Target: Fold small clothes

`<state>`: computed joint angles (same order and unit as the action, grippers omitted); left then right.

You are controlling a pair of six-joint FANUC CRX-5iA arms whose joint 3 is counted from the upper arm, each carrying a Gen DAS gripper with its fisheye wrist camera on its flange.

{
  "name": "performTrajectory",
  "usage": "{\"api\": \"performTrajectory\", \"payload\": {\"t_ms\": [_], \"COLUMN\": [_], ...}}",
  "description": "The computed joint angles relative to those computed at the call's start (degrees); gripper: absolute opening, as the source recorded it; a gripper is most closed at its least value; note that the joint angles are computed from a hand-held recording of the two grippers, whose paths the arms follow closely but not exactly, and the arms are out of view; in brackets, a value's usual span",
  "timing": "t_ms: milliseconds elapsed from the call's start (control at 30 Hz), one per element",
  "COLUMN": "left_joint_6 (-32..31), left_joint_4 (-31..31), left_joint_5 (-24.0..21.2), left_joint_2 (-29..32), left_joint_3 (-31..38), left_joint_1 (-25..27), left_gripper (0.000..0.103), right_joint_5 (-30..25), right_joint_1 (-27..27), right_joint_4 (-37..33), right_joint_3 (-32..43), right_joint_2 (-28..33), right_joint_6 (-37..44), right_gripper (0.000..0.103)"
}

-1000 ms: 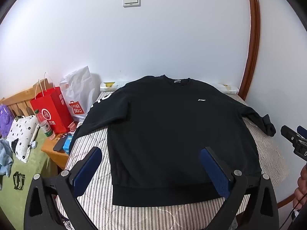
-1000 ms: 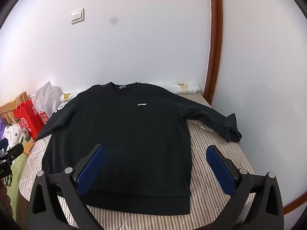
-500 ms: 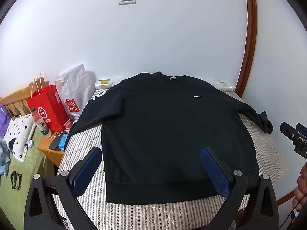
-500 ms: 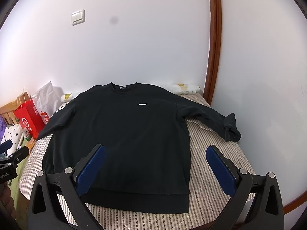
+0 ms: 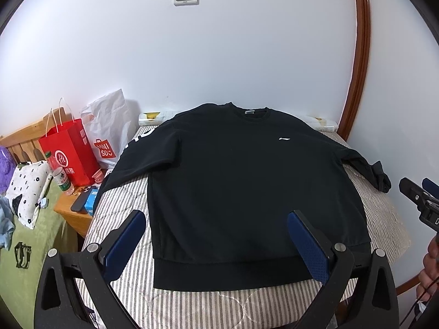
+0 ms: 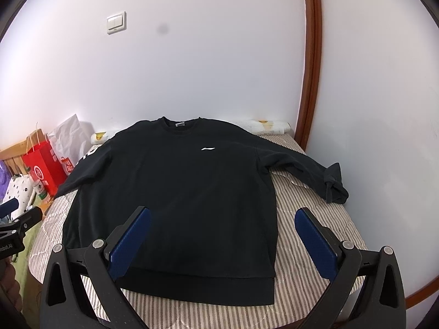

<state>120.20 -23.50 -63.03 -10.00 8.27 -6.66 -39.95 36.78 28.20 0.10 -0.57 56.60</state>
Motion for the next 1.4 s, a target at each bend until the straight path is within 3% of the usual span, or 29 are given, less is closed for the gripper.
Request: {"api": "performTrajectory", "payload": {"t_ms": [967, 1400], "left_joint_6": [0.4, -1.2], "left_joint_4": [-0.9, 1.8], "left_joint_5": [-0.1, 2.6], "left_joint_2": [-0.6, -2.3], "left_joint_3": [0.3, -2.0], "left_joint_1": [-0.4, 2.3], "left_gripper": [0.103, 0.103], "right_joint_5": [0.4, 1.9], "right_joint_1": [0.5, 1.2], "right_joint_4": [0.5, 2.2], "right_joint_3": [-0.8, -1.8], "right_joint_2": [-0.8, -1.1], "right_joint_6": [-0.7, -1.8], "right_gripper": [0.103, 0.103]}}
